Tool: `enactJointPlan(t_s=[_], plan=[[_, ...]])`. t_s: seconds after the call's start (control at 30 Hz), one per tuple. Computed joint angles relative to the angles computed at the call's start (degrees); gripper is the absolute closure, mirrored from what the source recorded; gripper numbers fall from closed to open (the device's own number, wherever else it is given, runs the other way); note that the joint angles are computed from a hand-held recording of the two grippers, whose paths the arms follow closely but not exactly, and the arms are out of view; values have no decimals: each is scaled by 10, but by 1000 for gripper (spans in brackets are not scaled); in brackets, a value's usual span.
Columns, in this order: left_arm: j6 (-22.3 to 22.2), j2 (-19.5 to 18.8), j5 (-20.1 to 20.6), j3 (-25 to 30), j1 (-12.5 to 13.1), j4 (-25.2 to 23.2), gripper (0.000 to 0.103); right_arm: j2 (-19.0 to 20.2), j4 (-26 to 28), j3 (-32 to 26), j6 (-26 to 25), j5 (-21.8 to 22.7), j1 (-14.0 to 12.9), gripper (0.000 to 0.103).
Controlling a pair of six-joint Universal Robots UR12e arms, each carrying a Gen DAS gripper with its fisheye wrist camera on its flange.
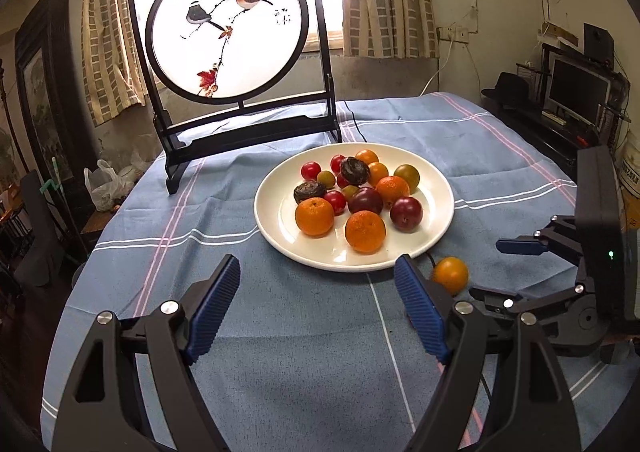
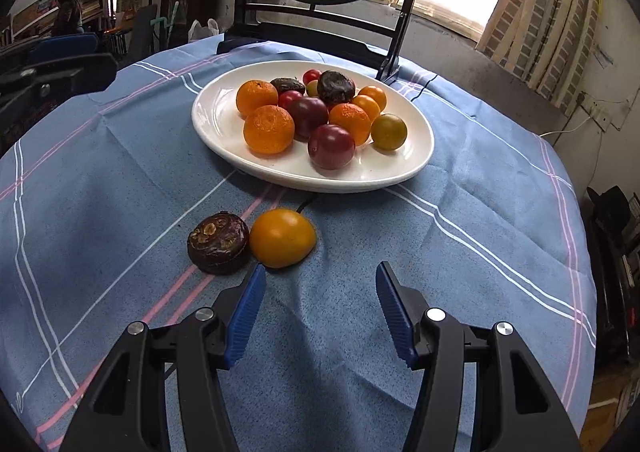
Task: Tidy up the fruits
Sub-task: 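Grasp the last brown fruit with the left tool while the right tool grasps the orange, then carry the brown fruit over the plate with the left tool while the right tool carries the orange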
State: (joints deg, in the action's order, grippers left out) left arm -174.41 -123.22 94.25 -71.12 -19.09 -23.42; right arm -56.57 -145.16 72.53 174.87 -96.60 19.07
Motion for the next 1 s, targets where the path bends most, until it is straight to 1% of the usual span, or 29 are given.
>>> enactJointPlan(t_s=[0.07,0.2,0.3,0.33,0.37,0.4,0.5,0.6,0.7,0.77,0.87,0.93,0.97,1.0], plan=[[3,0,-7,-2,2,-4,25,8,20,-14,-6,11,-2,45],[7,1,-16,-6,5,-8,24,20,34,-32,-22,24,-1,45],[9,0,-27,-4,7,-22,23,29,51,-48,-17,52,-5,45],[9,-1,-29,-4,6,-24,23,31,59,-53,-18,62,-6,47],[11,-1,-32,-4,6,-28,23,34,73,-60,-17,79,-8,56],[12,-2,-36,-4,6,-33,23,36,81,-65,-14,84,-8,60],[23,-3,-46,-3,3,-46,23,33,70,-59,-25,71,-4,62],[44,-5,-57,-3,-4,-57,23,15,44,-32,-6,88,-12,62],[63,-12,-62,3,-13,-67,23,-5,18,-4,13,81,-19,62],[71,-22,-54,14,-20,-72,23,-15,6,10,22,72,-23,62],[71,-39,-55,39,-27,-104,24,-26,-1,27,30,68,-27,62],[71,-49,-52,54,-29,-123,30,-32,-6,35,31,70,-28,62],[69,-53,-51,60,-29,-131,32,-33,-8,38,32,74,-29,62],[66,-56,-51,66,-29,-140,39,-35,-10,40,32,75,-29,62]])
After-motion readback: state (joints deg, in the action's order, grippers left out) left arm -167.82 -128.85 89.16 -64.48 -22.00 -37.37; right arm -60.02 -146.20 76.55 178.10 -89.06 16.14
